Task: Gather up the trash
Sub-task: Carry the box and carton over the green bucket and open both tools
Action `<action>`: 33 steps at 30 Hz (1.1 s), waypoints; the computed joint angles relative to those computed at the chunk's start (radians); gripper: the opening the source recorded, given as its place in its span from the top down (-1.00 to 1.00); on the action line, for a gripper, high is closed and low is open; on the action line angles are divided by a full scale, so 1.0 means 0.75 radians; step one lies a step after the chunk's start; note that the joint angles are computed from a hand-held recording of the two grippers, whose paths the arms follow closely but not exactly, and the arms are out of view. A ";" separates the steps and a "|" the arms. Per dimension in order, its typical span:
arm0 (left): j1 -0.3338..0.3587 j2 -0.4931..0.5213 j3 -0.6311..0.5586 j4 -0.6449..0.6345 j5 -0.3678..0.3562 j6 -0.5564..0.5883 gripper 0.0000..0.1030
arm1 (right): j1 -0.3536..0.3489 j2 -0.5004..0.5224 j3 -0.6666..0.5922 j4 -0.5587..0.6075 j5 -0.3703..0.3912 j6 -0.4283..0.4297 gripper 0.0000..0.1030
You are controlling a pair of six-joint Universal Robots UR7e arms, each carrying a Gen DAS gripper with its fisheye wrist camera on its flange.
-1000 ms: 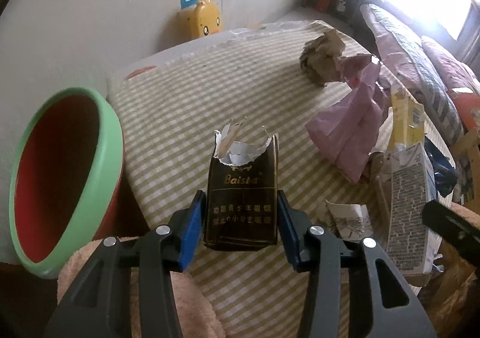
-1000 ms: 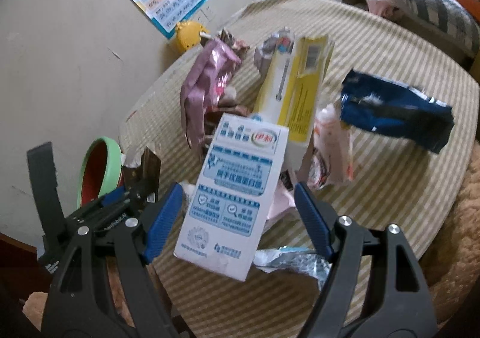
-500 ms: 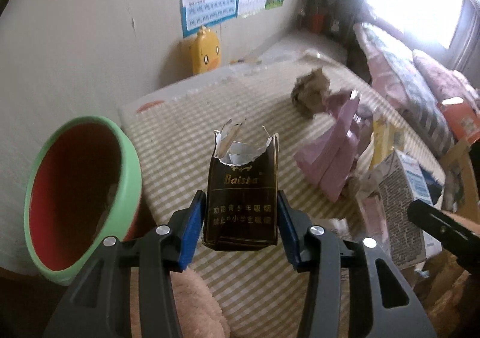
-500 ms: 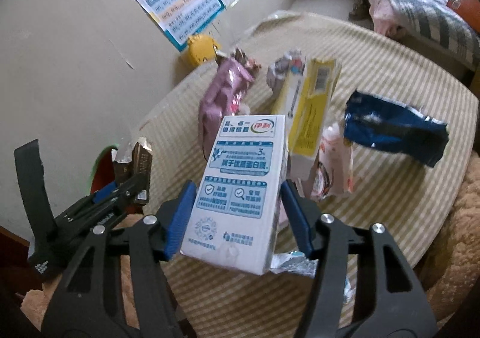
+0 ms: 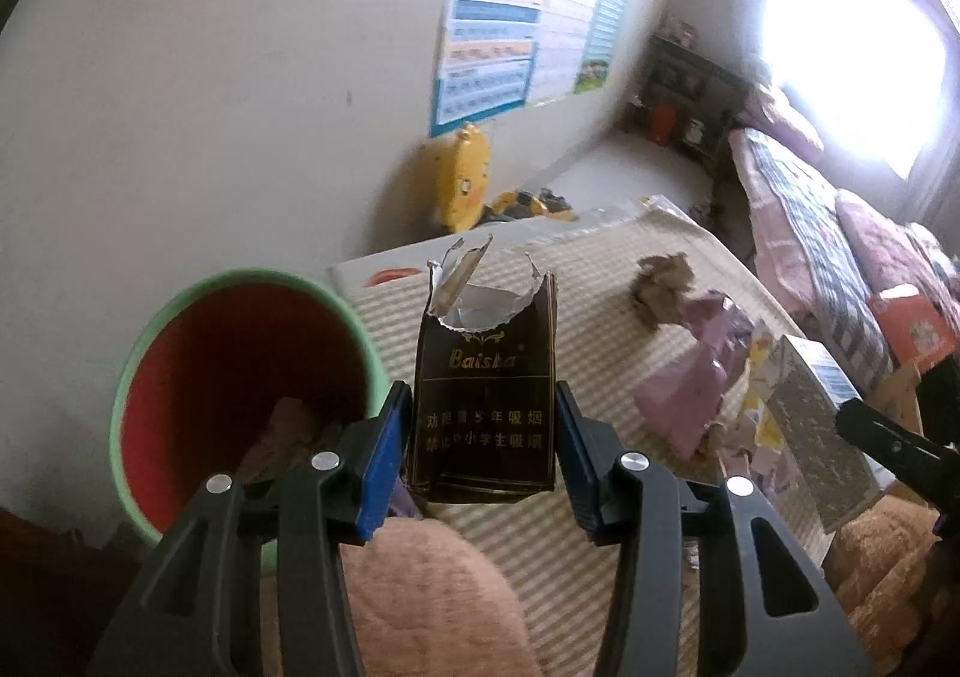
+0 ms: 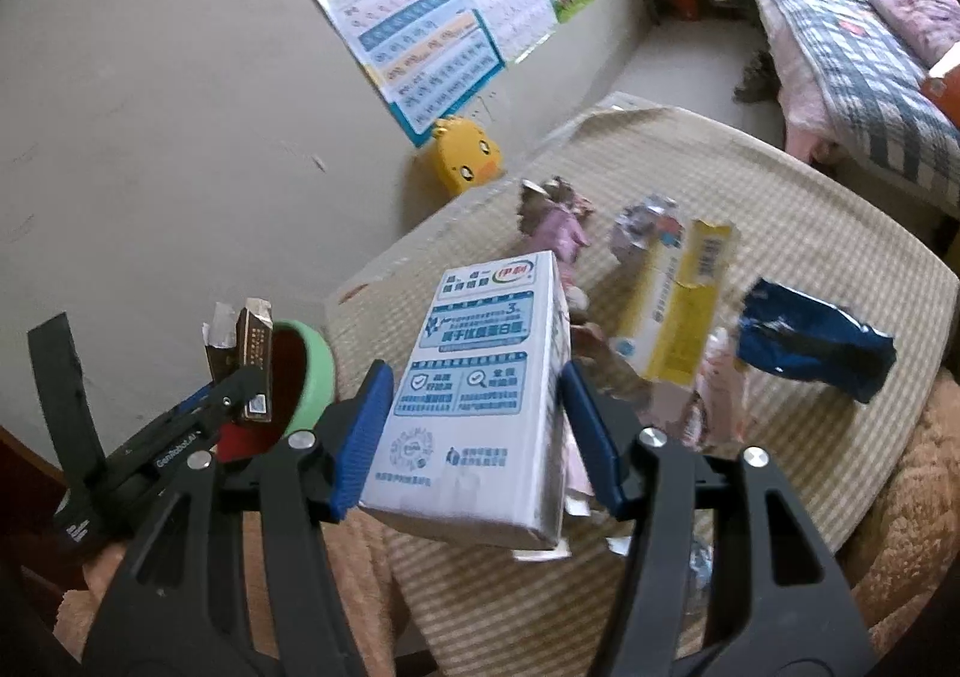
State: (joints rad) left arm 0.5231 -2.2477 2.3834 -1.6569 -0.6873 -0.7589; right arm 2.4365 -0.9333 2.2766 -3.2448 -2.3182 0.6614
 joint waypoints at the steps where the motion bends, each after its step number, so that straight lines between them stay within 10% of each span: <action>1: 0.010 -0.015 -0.009 0.011 0.010 -0.002 0.14 | 0.003 0.006 -0.015 0.009 0.006 -0.006 -0.10; 4: 0.031 -0.045 -0.022 0.029 0.033 -0.001 0.14 | 0.012 0.026 -0.050 0.037 0.011 -0.025 -0.09; 6: 0.049 -0.064 -0.028 0.034 0.039 0.003 0.14 | 0.013 0.036 -0.068 0.054 0.029 -0.030 0.36; 16: 0.135 -0.121 -0.040 0.019 0.038 0.024 0.14 | 0.002 0.062 -0.167 0.306 0.029 -0.039 0.42; 24: 0.148 -0.140 -0.036 -0.007 0.030 0.025 0.13 | -0.045 0.067 -0.153 0.504 0.180 -0.022 0.19; 30: 0.134 -0.148 -0.042 0.011 0.029 0.034 0.13 | -0.049 0.139 -0.241 0.687 0.238 -0.337 -0.54; 33: 0.139 -0.143 -0.047 0.015 0.021 0.029 0.13 | -0.043 0.182 -0.310 0.850 0.171 -0.483 -0.59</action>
State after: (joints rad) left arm 0.6272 -2.3552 2.3485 -1.6459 -0.6715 -0.7371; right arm 2.4042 -0.7964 2.0438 -2.6073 -2.1902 0.2995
